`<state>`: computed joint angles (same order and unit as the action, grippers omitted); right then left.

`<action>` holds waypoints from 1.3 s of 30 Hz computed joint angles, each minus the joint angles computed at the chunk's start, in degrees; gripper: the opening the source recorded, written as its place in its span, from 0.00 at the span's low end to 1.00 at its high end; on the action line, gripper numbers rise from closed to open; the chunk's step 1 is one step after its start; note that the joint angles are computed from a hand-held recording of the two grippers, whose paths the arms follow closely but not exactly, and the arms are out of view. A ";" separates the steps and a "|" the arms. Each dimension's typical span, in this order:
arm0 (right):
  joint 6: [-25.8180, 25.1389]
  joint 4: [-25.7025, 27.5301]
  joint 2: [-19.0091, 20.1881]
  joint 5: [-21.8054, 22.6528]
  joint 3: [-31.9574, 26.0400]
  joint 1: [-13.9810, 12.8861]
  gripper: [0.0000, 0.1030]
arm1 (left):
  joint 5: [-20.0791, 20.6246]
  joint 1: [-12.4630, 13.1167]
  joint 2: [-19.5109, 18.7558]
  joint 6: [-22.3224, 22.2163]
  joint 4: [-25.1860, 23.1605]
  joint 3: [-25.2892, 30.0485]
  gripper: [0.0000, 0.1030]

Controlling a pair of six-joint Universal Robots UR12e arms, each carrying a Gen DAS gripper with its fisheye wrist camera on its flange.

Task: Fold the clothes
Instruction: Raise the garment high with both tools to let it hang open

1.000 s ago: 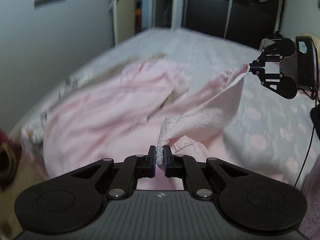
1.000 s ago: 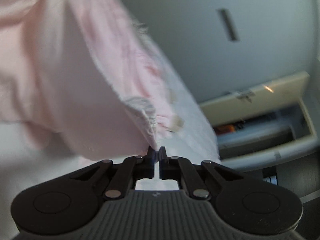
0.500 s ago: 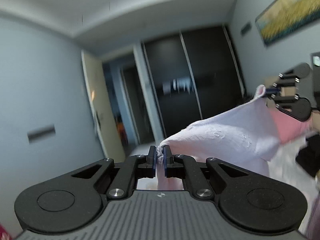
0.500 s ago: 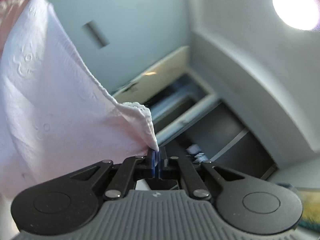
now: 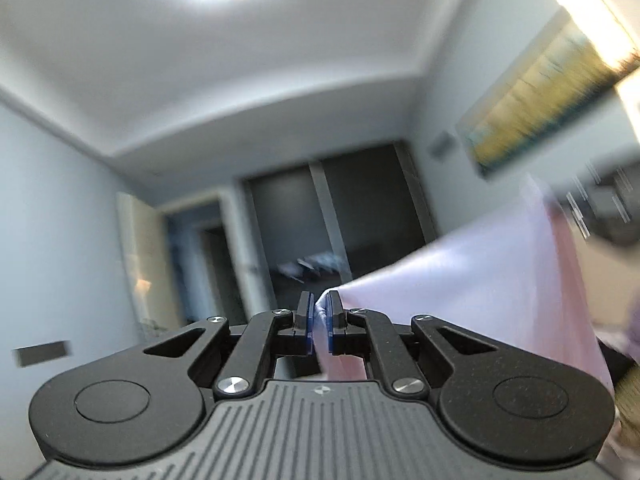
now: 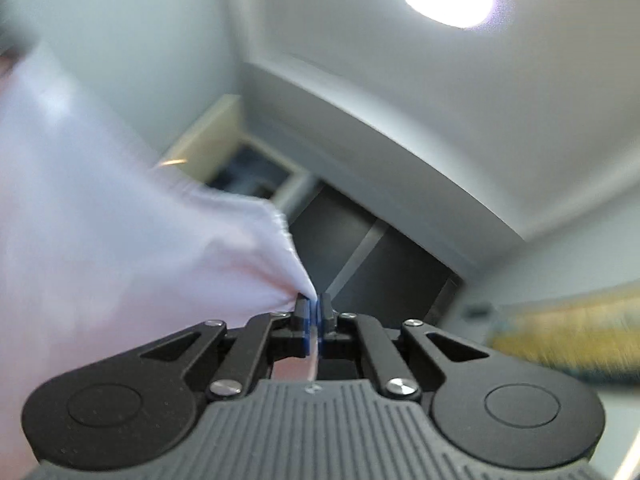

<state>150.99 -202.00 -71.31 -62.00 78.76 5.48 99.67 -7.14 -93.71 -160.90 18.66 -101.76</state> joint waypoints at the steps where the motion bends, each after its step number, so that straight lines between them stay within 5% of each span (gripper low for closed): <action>1: 0.82 1.52 -0.46 0.91 -0.02 -0.65 0.03 | 1.57 -0.65 -0.86 1.76 -0.02 0.31 0.04; 3: -2.89 3.16 -1.66 5.61 1.31 -1.89 0.03 | 5.04 -1.16 -2.69 2.40 2.31 1.34 0.03; 7: -4.70 3.47 -3.21 7.98 3.77 -3.45 0.03 | 3.37 -0.07 -3.29 -6.32 6.58 2.12 0.03; 10: -5.01 4.08 -3.87 8.58 5.03 -3.87 0.03 | 4.23 -1.89 -4.27 -0.29 8.19 3.23 0.03; 15: 1.10 0.26 -3.48 6.43 5.34 -4.95 0.03 | 1.20 -1.26 -3.89 -2.98 10.23 2.27 0.03; 19: 3.96 -1.76 -5.44 11.41 8.20 -7.26 0.03 | 1.97 -2.30 -2.57 1.90 13.92 -0.18 0.03; 32: 14.21 -14.95 -8.64 18.44 13.64 -11.76 0.03 | -1.40 -3.41 0.41 5.73 20.34 -3.11 0.03; 39: 13.41 -15.05 -9.04 18.97 14.95 -11.99 0.03 | -2.68 -2.19 0.44 4.77 15.31 -2.80 0.03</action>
<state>164.39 -217.04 -80.35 -43.03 93.70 -6.51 96.99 -9.33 -93.26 -156.13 33.96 -104.56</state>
